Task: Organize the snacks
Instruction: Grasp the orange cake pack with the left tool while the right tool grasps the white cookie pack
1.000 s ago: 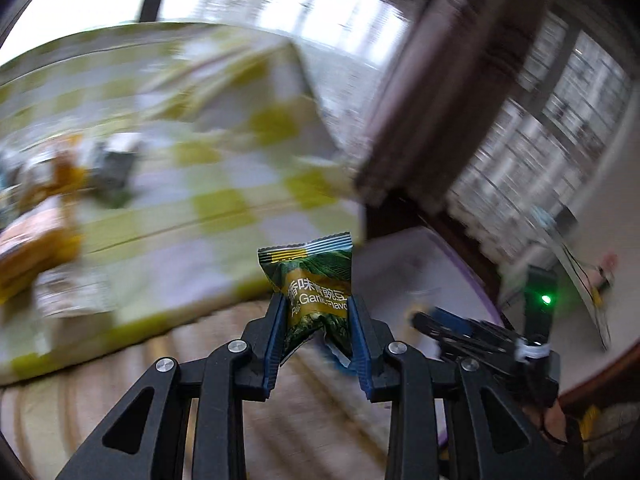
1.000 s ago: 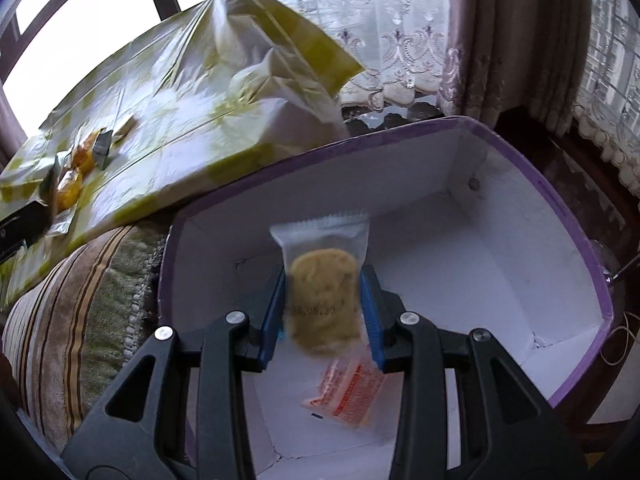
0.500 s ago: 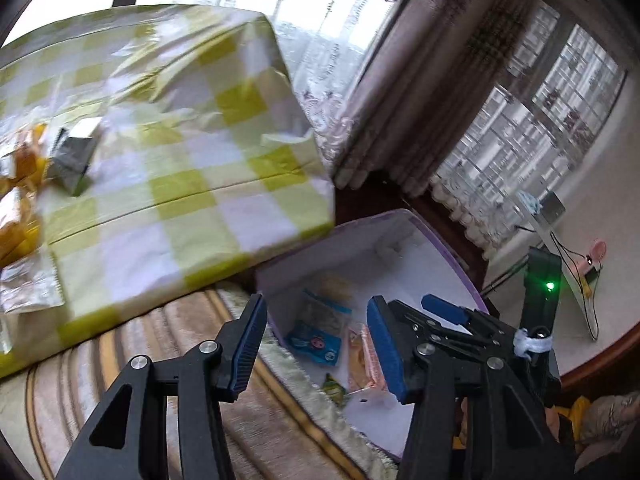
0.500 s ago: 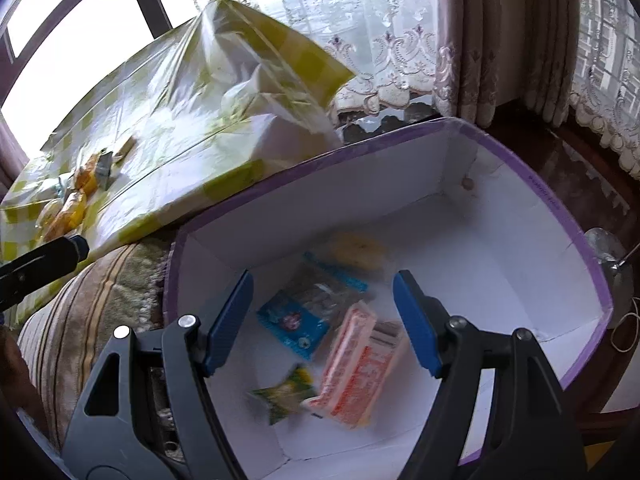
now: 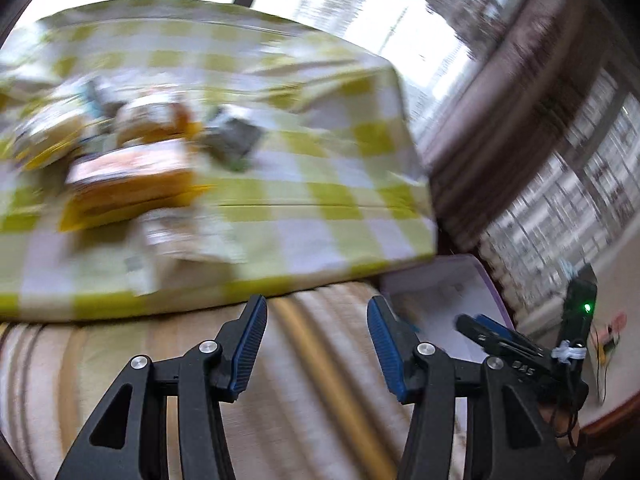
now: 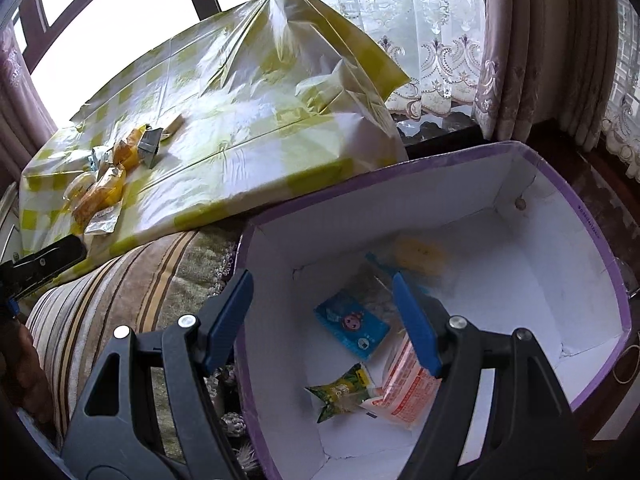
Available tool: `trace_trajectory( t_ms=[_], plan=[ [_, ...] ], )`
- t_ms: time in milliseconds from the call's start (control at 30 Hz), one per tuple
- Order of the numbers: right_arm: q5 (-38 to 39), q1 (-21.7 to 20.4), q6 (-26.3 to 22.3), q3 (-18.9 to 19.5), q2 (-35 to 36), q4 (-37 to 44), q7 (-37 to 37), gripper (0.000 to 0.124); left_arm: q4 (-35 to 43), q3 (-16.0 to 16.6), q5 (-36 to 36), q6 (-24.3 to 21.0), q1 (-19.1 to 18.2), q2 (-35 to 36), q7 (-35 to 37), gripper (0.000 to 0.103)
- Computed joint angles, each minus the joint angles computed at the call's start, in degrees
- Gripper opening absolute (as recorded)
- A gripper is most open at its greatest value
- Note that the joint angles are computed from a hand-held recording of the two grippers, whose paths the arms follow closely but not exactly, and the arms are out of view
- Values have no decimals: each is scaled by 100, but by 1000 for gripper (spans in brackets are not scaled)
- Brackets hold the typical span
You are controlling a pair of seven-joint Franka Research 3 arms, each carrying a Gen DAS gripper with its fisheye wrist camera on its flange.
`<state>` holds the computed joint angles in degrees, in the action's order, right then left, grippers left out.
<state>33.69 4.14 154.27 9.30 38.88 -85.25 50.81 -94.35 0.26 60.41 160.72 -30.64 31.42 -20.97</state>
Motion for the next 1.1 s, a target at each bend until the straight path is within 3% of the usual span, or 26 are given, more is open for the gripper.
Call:
trace_trajectory(
  t_ms=[100, 267, 333, 567, 800, 1100],
  plan=[
    [-37, 30, -58, 19, -45, -35, -31, 75, -665, 245, 481, 1, -116, -444, -966, 53],
    [-24, 123, -271, 148, -125, -6, -236, 76, -1436, 165, 1102, -223, 22, -990, -1965, 53],
    [-40, 217, -387, 183, -171, 18, -314, 84, -1589, 71, 1241, -328, 114, -1116, -2168, 53],
    [-109, 680, -829, 299, -167, 256, -591, 86, -2279, -223, 1913, -605, 478, -1631, -3138, 53],
    [-713, 1418, -1059, 85, 312, 971, -163, 86, -2796, -598, 2568, -752, 897, -2000, -4028, 54],
    [-1515, 1987, -1276, -128, 1078, 2108, 386, 86, -3167, -995, 3038, -808, 1384, -2263, -4631, 58]
  ],
)
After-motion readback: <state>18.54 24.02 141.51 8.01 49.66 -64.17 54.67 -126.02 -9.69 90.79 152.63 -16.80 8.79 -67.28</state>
